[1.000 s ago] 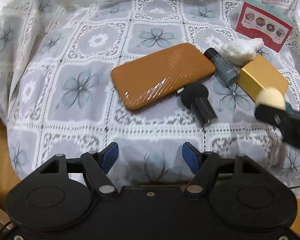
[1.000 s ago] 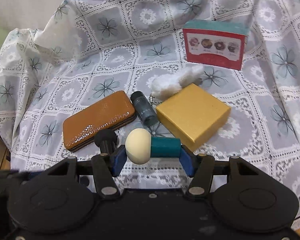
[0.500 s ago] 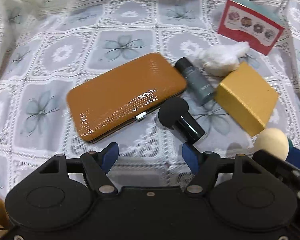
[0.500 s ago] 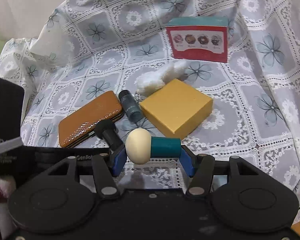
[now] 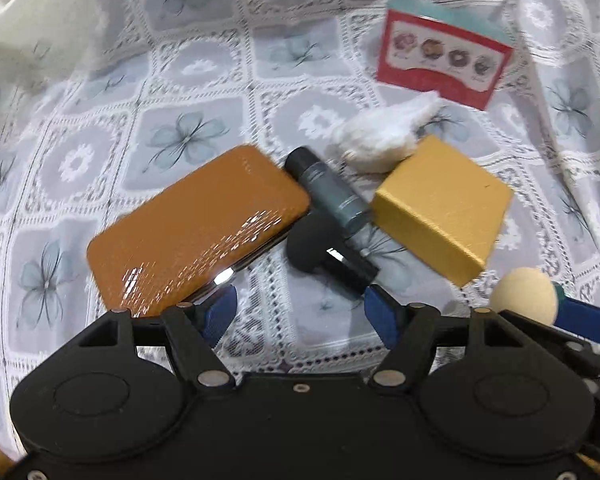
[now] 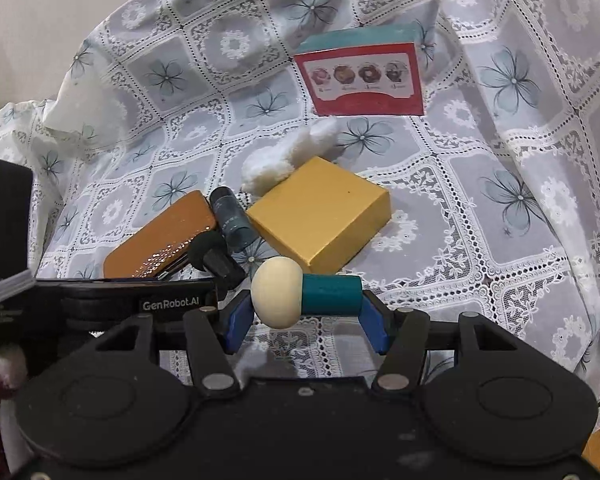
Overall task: Organize soft objects
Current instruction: 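Grasp the black brush with the left tool while the right tool holds the sponge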
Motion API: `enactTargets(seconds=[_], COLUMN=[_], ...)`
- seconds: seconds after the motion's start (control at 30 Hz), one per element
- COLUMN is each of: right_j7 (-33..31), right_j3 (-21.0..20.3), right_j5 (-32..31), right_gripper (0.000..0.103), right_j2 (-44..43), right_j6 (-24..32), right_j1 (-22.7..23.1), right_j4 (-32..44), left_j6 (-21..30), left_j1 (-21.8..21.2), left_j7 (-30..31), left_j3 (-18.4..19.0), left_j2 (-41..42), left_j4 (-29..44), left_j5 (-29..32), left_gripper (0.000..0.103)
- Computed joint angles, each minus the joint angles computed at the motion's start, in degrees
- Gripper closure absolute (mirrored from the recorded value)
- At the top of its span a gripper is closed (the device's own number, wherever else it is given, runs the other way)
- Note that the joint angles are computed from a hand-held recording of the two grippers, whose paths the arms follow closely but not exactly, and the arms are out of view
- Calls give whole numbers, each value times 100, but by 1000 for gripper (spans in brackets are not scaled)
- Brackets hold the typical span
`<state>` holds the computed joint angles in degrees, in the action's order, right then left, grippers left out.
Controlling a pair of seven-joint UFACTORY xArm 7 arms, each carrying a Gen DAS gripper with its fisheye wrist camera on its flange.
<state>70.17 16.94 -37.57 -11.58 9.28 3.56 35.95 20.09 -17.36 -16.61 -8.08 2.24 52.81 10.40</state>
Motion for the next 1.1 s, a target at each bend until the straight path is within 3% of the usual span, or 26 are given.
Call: enactTargets(seconds=[0.1,0.23,0.37,0.47,0.53,0.63,0.8,0.9,1.0,1.1], right_j7=[75,78,-42,-115,-143,-178,-209,-236,-238,-263], right_j3=[0,-14,-8,31,69,107,135,155,178,171], right_j5=[-51,-20,115,243,304,380,440,476,500,547], right_gripper=[46,46,46,46,46,46,46,46,46,46], right_j2=[-28,-127,-208,-240,-239,-196,-195,-212,-216,-246], right_j6=[-15,-70,-150,-199,-226,-244,-275,-276,-225,-201], right_j1=[-52,-108,-168,-229,-284,-339,-391,-415,-418,-384], right_j4=[-25,-102,-188,-244,-272,-280,-309,-329,-323,-346], left_j6=[-158,-423,-456,-421,-367,-254,-411,-264,-250,-3], left_j1=[-42,-59,13,-23,75,114,-76,20,-73,-168], left_j7=[38,624,1681,1955,2487,2825,2287,2366,1879,963], left_j3=[-15,-59,-171,-124,-221,-256,-38,-137,-66,28], left_j2=[27,162,329,389,447,524,494,415,238,72], left_j4=[6,55,154,204,279,394,320,305,146,59], left_j5=[249,88,-581,-571,-1053,-1483,-1006,-1418,-1149,-417], left_gripper=[37,37,36,36,36,39,49,49,49,49])
